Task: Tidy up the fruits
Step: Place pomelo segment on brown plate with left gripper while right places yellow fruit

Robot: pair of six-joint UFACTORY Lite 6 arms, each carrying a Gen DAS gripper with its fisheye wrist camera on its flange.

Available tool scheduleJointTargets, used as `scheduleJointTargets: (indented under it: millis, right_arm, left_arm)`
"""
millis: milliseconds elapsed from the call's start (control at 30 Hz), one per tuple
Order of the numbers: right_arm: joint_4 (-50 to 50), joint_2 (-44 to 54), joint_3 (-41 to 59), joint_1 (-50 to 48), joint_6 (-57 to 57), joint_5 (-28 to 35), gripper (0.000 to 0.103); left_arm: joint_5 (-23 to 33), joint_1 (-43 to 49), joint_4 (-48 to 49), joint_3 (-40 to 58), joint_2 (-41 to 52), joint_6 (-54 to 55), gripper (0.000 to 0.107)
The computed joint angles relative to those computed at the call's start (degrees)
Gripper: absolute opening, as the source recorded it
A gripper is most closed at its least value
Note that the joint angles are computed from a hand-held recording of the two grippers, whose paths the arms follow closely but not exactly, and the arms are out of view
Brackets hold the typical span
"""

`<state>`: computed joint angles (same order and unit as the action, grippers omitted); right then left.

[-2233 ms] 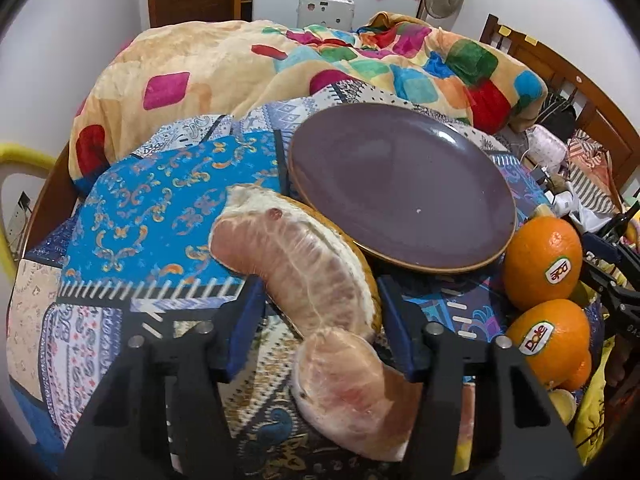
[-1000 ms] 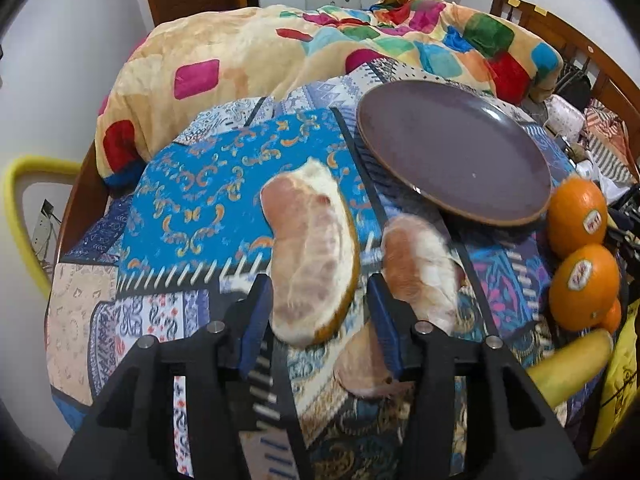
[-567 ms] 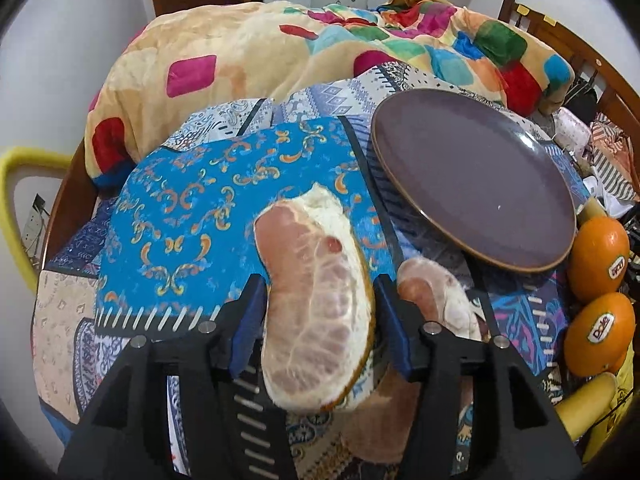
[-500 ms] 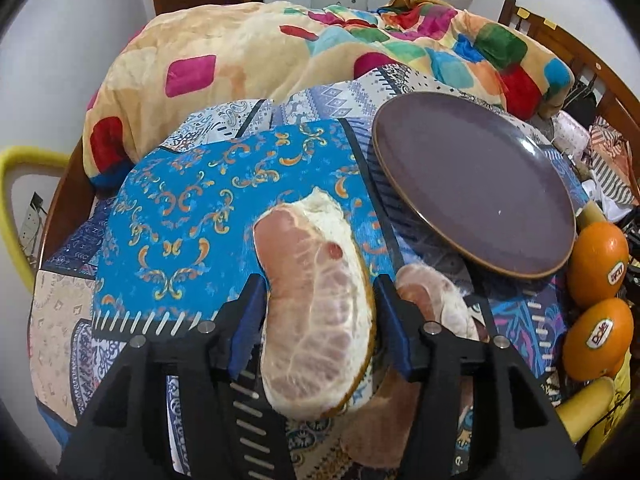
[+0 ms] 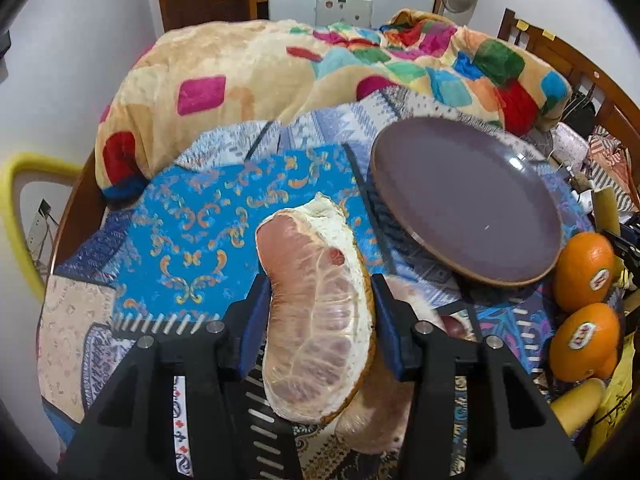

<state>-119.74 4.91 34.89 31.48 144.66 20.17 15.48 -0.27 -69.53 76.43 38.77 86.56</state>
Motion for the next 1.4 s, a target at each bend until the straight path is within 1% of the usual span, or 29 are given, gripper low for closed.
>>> scheduleJointTargets:
  millis: [133,267,567,733,1000,1100,1233,1300,1400]
  right_arm:
    - [2.2,-2.3,0.1,-0.2,-2.5,0.6,0.034]
    - [4.9,-3.6,2.0,-0.6,-6.4,0.5,0.034]
    - [10.4,-1.8,8.7,1.1,-15.1,2.3,0.034]
    - [10.5,1.7,13.1,1.1,-17.0,1.1,0.034]
    - [10.5,10.2,21.4,-0.6,-19.5,-3.6,0.034]
    - [12.3,14.0,25.4,-1.6,-21.9,-5.7,0.034]
    - [18.7,19.0,30.7,-2.3,-29.0,-7.8,0.034]
    - [20.7,21.2,33.0,-2.8,-31.2,-8.7,0.034]
    - [26.5,24.4,36.8,-3.2,-37.3,-9.3,0.034]
  left_arm:
    - [0.7,0.1,-3.8,-2.0,-4.3,3.6,0.049]
    - [1.4,-0.8,-3.5,-1.7,-6.4,2.1,0.049]
    - [1.7,-4.8,0.4,2.0,-5.5,-3.9,0.049]
    - [1.4,-7.0,2.8,4.9,-3.0,-6.7,0.049]
    - [2.6,-8.8,10.7,13.2,3.3,-16.4,0.049]
    - [3.3,-9.7,14.8,16.8,6.2,-20.7,0.049]
    - [3.7,-10.7,19.8,21.0,9.7,-25.4,0.049]
    - [4.3,-11.3,24.6,24.7,12.4,-30.2,0.049]
    - [5.6,-11.8,29.9,29.9,15.8,-35.9,0.049]
